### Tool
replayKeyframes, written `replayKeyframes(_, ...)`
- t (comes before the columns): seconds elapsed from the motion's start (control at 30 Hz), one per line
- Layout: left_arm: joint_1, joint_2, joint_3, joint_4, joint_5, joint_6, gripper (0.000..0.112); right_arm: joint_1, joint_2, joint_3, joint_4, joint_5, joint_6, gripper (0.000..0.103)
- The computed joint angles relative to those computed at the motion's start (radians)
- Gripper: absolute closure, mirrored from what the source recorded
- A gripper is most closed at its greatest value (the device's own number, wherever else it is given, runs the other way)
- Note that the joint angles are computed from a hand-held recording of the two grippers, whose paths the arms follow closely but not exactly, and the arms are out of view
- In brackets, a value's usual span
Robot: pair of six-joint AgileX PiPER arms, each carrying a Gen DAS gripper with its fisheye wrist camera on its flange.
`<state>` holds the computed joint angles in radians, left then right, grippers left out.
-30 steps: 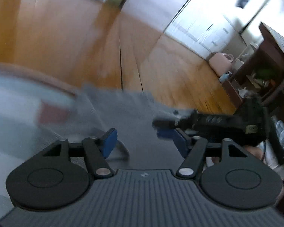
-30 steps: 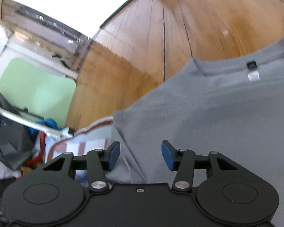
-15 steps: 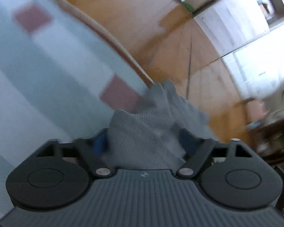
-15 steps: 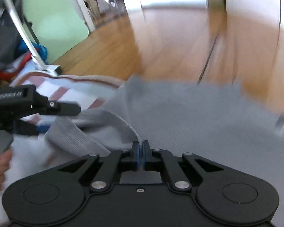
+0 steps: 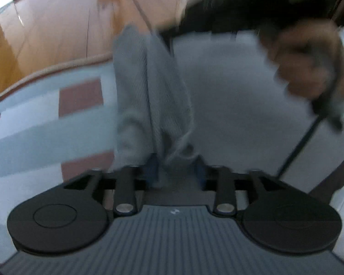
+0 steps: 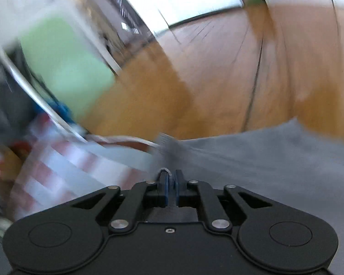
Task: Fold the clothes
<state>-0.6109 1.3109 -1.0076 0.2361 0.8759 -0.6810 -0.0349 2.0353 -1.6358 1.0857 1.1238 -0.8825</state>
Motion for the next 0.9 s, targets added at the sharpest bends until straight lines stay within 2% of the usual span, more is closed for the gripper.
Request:
replayKeyframes(0.03, 0.008, -0.024, 0.016, -0.015, -0.016, 0.004, 0.07, -0.01, 0.0, 0.005, 0.01, 0.008, -0.013, 0.092)
replayKeyframes(0.1, 0.046, -0.095, 0.066, -0.068, -0.078, 0.016, 0.063, 0.0, -0.019, 0.019, -0.029, -0.038, 0.009, 0.092)
replayKeyframes(0.13, 0.074, -0.134, 0.092, -0.106, -0.116, 0.027, 0.056, 0.019, -0.038, 0.029, -0.087, -0.1, 0.019, 0.092)
replayKeyframes(0.17, 0.101, -0.162, 0.11, -0.141, -0.149, 0.036, 0.055, 0.04, -0.054, 0.033, -0.155, -0.158, 0.045, 0.092)
replayKeyframes(0.23, 0.144, -0.222, 0.151, -0.191, -0.215, 0.046, 0.054, 0.041, -0.049, 0.008, -0.242, -0.186, 0.126, 0.09)
replayKeyframes(0.3, 0.199, -0.264, 0.189, -0.265, -0.271, 0.082, 0.053, 0.024, -0.027, -0.031, -0.278, -0.145, 0.263, 0.085)
replayKeyframes(0.33, 0.224, -0.286, 0.208, -0.302, -0.294, 0.092, 0.052, 0.011, -0.025, -0.031, -0.266, -0.126, 0.301, 0.073)
replayKeyframes(0.37, 0.247, -0.304, 0.225, -0.324, -0.315, 0.092, 0.051, 0.008, -0.041, -0.007, -0.271, -0.146, 0.35, 0.065)
replayKeyframes(0.4, 0.263, -0.305, 0.236, -0.307, -0.327, 0.054, 0.051, -0.001, -0.059, 0.031, -0.251, -0.168, 0.358, 0.061)
replayKeyframes(0.5, 0.301, -0.261, 0.245, -0.214, -0.341, -0.077, 0.051, -0.051, -0.112, 0.137, -0.073, -0.116, 0.21, 0.059)
replayKeyframes(0.53, 0.311, -0.241, 0.242, -0.183, -0.337, -0.12, 0.051, -0.057, -0.129, 0.176, -0.009, -0.093, 0.147, 0.049)
replayKeyframes(0.6, 0.329, -0.212, 0.234, -0.17, -0.314, -0.157, 0.051, -0.037, -0.155, 0.217, -0.001, -0.033, 0.104, 0.041)
replayKeyframes(0.63, 0.334, -0.203, 0.232, -0.154, -0.305, -0.183, 0.051, -0.022, -0.165, 0.229, -0.025, -0.005, 0.096, 0.041)
replayKeyframes(0.7, 0.342, -0.192, 0.237, -0.118, -0.306, -0.238, 0.051, 0.021, -0.219, 0.297, -0.096, -0.014, 0.054, 0.041)
replayKeyframes(0.77, 0.359, -0.175, 0.247, -0.101, -0.342, -0.264, 0.051, 0.063, -0.293, 0.401, -0.144, -0.076, -0.023, 0.042)
replayKeyframes(0.8, 0.371, -0.153, 0.241, -0.12, -0.361, -0.237, 0.051, 0.089, -0.325, 0.45, -0.164, -0.127, -0.064, 0.052)
replayKeyframes(0.83, 0.382, -0.13, 0.235, -0.141, -0.379, -0.21, 0.051, 0.104, -0.343, 0.482, -0.175, -0.163, -0.107, 0.089)
replayKeyframes(0.9, 0.387, -0.085, 0.212, -0.166, -0.396, -0.176, 0.051, 0.126, -0.387, 0.536, -0.194, -0.196, -0.157, 0.089)
